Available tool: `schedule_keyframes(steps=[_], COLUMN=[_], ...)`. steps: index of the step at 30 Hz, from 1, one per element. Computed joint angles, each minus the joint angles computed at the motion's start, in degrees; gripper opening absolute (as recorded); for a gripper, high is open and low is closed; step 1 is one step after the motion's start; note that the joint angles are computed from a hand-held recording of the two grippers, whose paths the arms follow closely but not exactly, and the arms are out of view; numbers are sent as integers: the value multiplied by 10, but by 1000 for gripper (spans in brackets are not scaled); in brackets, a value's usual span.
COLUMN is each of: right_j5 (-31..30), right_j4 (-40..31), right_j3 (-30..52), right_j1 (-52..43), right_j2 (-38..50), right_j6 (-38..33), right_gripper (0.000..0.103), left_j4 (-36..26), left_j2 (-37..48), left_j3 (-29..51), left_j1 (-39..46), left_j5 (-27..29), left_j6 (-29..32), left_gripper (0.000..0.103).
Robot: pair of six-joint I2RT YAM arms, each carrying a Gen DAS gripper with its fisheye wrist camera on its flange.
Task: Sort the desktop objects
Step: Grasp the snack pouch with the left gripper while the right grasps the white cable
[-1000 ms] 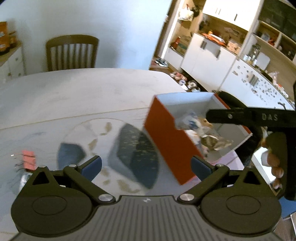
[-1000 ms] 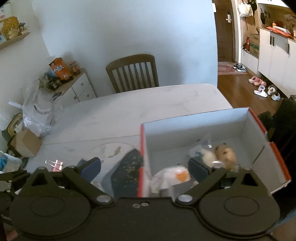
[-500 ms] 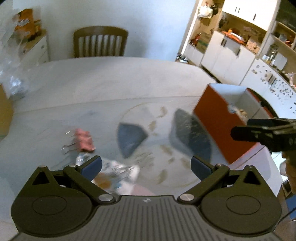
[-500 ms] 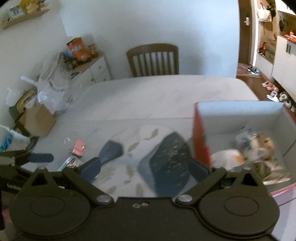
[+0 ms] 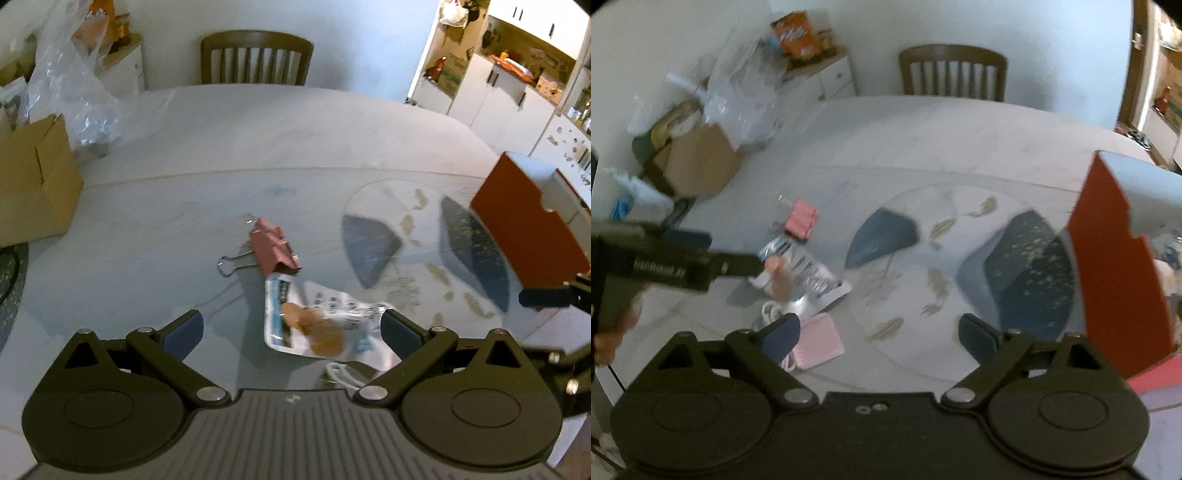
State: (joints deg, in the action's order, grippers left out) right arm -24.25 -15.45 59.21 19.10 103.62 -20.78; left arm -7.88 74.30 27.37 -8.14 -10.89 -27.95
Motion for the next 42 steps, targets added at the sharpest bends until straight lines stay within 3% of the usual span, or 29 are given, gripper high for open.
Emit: schedule_keyframes(steps=[14,23,28,32,37,42], right_j5=[42,67,64,68,78,91], right_j4=[21,35,28,19,19,43], right_j3=[-35,-50,-51,-44,-26,-29], right_j1=[89,153,166,172,178,189], right_j2=[17,20,16,26,49,55], right_j6=[-42,-54,-53,-57,-42,-35], right_gripper=[71,44,40,40,39,35], left_j4=[56,73,79,79,81,93], left_j2=[56,86,89,95,104,118], left_j3=[-15,-9,-10,-7,-6,0], left_j1=[46,51,50,53,50,40], left_j5=[35,49,49,57,59,52], left_j6=[27,32,37,38,36,39], left_gripper=[99,93,93,84,83,80])
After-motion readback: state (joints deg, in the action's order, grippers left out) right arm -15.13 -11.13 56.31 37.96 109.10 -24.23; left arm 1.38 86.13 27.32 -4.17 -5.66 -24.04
